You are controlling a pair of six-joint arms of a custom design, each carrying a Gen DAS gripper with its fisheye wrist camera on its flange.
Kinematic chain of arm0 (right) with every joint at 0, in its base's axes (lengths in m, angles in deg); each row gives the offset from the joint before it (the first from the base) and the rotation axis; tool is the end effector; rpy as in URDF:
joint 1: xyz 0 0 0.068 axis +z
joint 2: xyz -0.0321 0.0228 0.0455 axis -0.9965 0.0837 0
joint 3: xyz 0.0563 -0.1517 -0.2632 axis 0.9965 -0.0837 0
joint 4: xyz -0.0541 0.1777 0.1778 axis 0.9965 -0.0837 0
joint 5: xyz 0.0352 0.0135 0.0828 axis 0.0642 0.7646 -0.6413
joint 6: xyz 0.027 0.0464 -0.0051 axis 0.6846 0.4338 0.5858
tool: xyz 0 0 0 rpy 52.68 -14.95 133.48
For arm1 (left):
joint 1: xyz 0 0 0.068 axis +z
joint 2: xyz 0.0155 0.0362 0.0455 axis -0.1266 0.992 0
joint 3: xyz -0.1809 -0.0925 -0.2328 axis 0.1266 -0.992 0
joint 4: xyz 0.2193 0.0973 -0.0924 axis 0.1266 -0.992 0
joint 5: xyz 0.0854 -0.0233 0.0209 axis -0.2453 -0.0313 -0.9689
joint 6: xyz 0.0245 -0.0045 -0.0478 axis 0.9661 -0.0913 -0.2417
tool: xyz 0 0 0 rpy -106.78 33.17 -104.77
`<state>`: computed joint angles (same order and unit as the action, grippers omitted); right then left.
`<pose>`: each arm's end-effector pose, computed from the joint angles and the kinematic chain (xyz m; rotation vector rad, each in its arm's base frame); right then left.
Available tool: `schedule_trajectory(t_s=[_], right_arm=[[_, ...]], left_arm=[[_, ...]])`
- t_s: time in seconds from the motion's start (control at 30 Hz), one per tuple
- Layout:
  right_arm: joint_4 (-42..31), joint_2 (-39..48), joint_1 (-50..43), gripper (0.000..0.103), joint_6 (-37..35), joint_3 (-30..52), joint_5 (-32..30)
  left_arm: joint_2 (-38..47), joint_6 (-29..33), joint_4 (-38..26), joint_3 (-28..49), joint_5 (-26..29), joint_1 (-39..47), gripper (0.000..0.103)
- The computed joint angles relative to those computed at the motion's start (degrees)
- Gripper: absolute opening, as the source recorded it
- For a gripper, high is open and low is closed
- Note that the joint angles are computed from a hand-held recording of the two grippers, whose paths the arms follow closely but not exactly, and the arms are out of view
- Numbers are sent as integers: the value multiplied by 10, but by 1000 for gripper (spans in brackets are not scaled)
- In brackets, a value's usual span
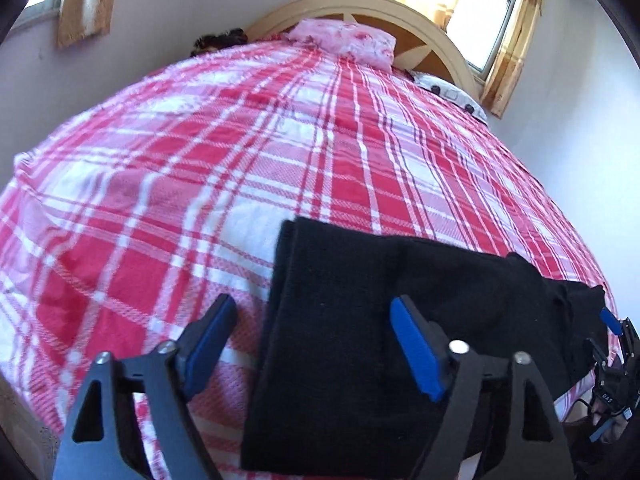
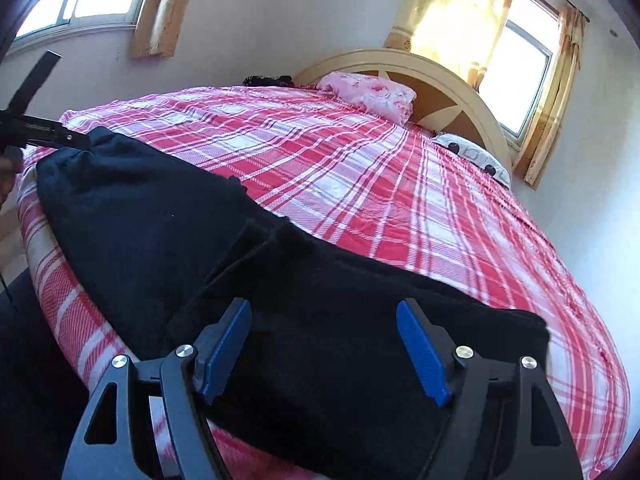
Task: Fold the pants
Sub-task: 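Close the left gripper on the pants end, then lift the pants end with the left gripper and fold it over, release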
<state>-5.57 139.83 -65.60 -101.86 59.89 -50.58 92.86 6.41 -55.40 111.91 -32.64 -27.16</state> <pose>0.2394 0.0919 0.2071 -1.0218 1.9237 0.0845 0.1100 -0.0267 0.2206 -0.6895 2.2829 -0.1054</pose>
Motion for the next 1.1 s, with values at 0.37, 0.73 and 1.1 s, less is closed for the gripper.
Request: schedule_trajectory(t_s=[0.37, 0.73, 1.1], right_arm=[[-36, -33, -144, 76, -19, 1, -126], [-29, -28, -199, 76, 12, 11, -178], [-13, 3, -256, 76, 27, 20, -218]], left_arm=[[10, 13, -12, -2, -35, -41, 68], [9, -59, -79, 48, -87, -127, 18], [-5, -77, -59, 12, -81, -91, 57]])
